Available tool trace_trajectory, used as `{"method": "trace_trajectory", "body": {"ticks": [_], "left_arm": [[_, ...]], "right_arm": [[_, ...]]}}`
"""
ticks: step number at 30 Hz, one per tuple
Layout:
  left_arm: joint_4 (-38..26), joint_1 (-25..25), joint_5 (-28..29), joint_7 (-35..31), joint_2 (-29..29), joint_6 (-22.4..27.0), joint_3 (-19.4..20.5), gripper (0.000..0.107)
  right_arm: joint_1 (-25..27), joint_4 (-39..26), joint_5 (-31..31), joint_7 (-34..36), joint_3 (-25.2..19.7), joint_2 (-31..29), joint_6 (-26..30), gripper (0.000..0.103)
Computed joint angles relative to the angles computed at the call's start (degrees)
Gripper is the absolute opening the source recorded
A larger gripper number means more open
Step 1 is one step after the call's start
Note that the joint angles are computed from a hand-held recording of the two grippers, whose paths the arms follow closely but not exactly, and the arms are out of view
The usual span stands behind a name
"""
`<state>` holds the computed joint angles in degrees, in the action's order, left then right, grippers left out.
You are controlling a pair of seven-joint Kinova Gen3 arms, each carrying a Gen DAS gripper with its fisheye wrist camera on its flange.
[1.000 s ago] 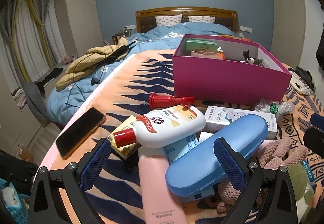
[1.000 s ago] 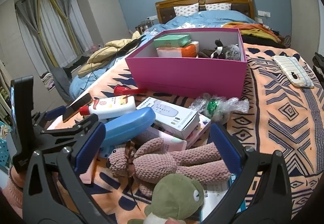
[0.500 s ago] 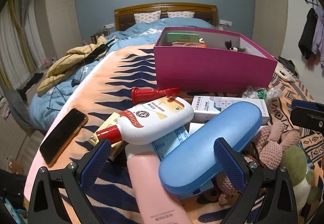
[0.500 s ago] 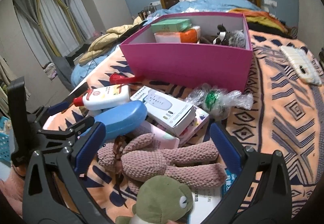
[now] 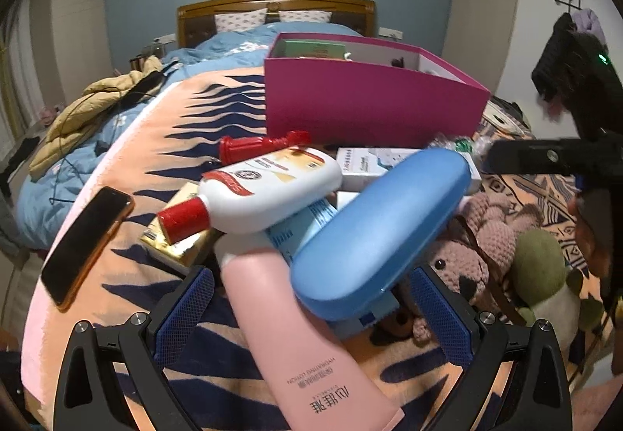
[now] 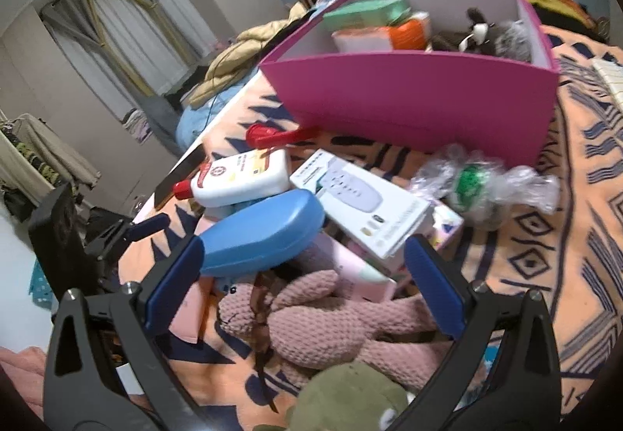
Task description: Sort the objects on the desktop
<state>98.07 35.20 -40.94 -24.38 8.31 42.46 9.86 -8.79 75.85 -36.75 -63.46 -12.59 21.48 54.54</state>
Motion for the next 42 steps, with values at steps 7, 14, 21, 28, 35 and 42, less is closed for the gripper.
{"method": "trace_trajectory", "body": {"ticks": [7, 14, 21, 28, 35, 42], "left_arm": [[-0.25, -1.73, 3.34, -4.27, 1.33, -3.62, -0.64, 0.103], [-0.61, 0.15, 1.56, -4.67, 3.11, -3.61, -2.61, 0.1], [1.06, -0.49, 0.31, -3.59, 1.87, -5.23, -3.04, 0.082], [0.63, -1.09, 0.65, -5.3, 1.92, -4.63, -2.62, 0.077], [-0.28, 0.55, -1.54, -4.45, 1.78, -1.62, -2.14, 0.075], [-3.07, 0.87, -1.47, -7.15, 1.64, 1.74, -0.76, 0.073]], "right_arm": [[0.46, -7.89, -2.0, -1.4, -1.33, 6.1, 7.49, 0.101], [-1.28, -13.04, -0.44, -2.95, -1.69, 9.82, 11.94, 0.091], [-3.21, -14.08, 2.66, -3.25, -1.13, 10.48, 11.99, 0.064], [-1.12, -12.37, 0.4, -0.99, -2.39, 10.4, 10.94, 0.055], [1.27, -9.84, -3.41, 2.64, -3.34, 9.7, 9.84, 0.05], [4.33, -6.62, -8.96, 7.08, -4.03, 8.57, 9.54, 0.049]]}}
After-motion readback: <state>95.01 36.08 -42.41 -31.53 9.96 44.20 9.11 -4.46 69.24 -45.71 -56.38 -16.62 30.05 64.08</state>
